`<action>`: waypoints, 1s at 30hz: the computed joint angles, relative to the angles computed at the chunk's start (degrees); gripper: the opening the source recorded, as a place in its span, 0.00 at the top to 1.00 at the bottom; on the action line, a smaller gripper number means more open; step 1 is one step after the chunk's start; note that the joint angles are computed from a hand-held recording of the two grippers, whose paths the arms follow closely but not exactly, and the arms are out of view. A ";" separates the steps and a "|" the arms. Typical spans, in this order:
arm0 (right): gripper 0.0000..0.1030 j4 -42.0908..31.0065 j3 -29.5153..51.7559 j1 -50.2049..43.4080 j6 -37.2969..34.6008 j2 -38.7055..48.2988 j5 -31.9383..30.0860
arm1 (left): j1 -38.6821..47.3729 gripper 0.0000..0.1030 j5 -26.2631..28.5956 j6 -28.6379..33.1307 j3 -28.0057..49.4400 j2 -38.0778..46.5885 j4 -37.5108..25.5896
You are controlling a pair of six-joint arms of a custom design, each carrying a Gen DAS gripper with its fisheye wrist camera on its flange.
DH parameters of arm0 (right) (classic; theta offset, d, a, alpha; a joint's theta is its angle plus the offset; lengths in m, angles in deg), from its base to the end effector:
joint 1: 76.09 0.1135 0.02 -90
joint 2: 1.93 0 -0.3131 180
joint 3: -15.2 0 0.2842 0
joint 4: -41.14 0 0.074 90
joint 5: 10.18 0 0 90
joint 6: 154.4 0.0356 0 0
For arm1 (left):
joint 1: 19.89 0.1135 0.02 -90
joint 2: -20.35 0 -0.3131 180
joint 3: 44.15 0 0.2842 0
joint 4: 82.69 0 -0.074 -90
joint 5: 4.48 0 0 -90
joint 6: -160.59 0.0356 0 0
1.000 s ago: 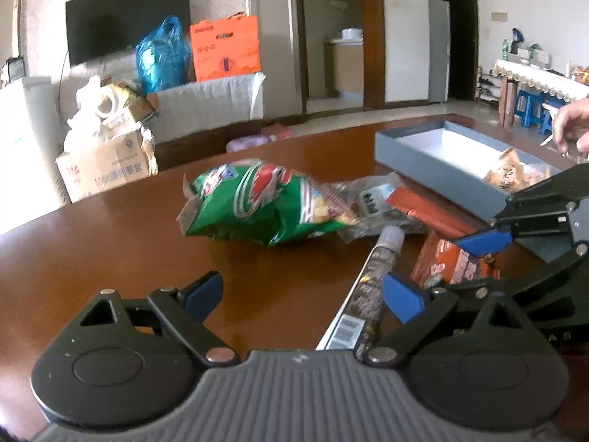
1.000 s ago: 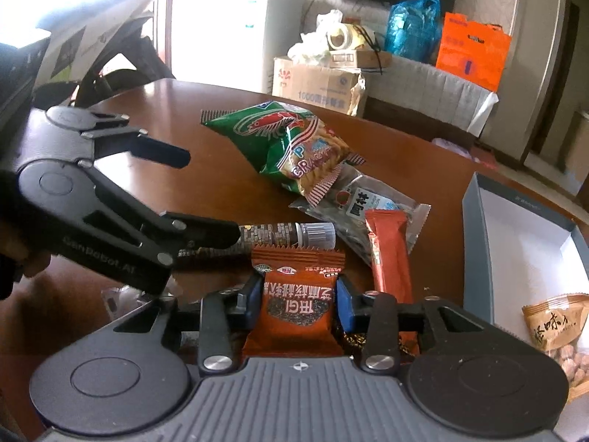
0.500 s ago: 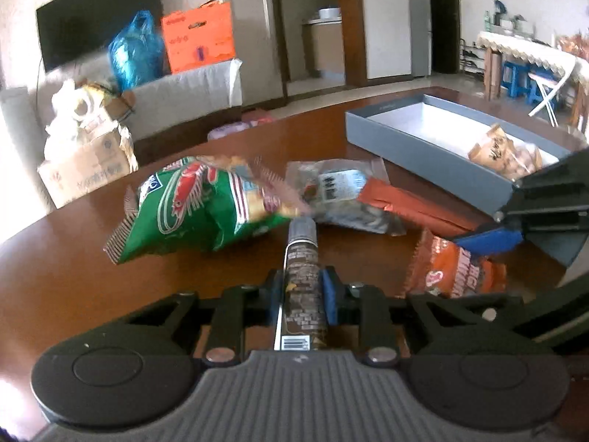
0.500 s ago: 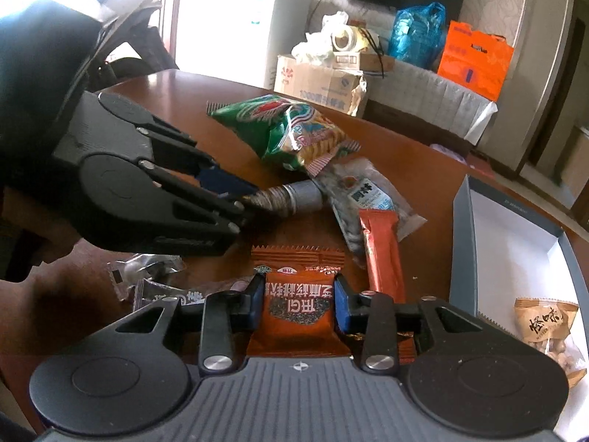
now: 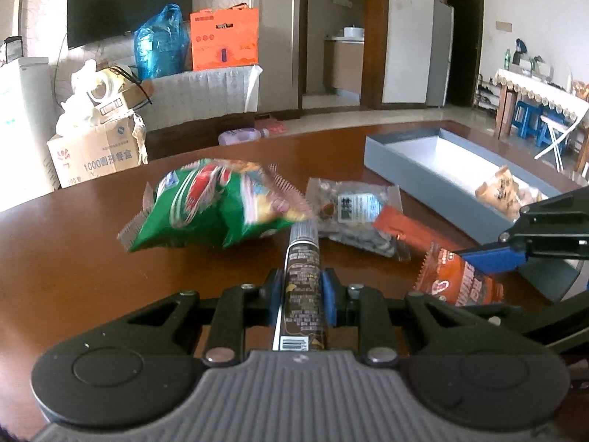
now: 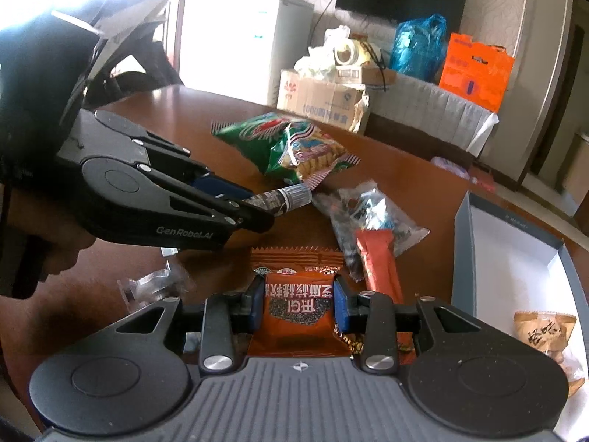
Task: Organize snacks
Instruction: 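Carry tube and orange packet over the grey box and open both grippers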
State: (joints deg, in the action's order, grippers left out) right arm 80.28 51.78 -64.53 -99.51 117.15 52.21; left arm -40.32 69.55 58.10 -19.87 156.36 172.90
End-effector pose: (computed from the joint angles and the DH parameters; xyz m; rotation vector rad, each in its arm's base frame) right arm 0.2769 0.0735 0.0329 -1.1023 1.9577 0.3409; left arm 0.2166 -0.0702 0.0031 -0.0040 2.1737 -0.0204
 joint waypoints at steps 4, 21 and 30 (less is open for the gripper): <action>0.64 -0.89 -0.81 -1.45 1.01 -3.65 -2.00 | -1.37 0.80 -0.56 0.91 -0.81 -5.09 -3.47; 0.64 -16.66 10.61 -22.97 0.15 -8.73 -9.33 | -15.02 0.79 -2.93 0.00 23.52 -17.93 -37.31; 0.64 -18.70 17.80 -27.56 -1.42 1.00 -7.29 | -18.56 0.79 -2.52 -2.07 39.08 -7.53 -46.01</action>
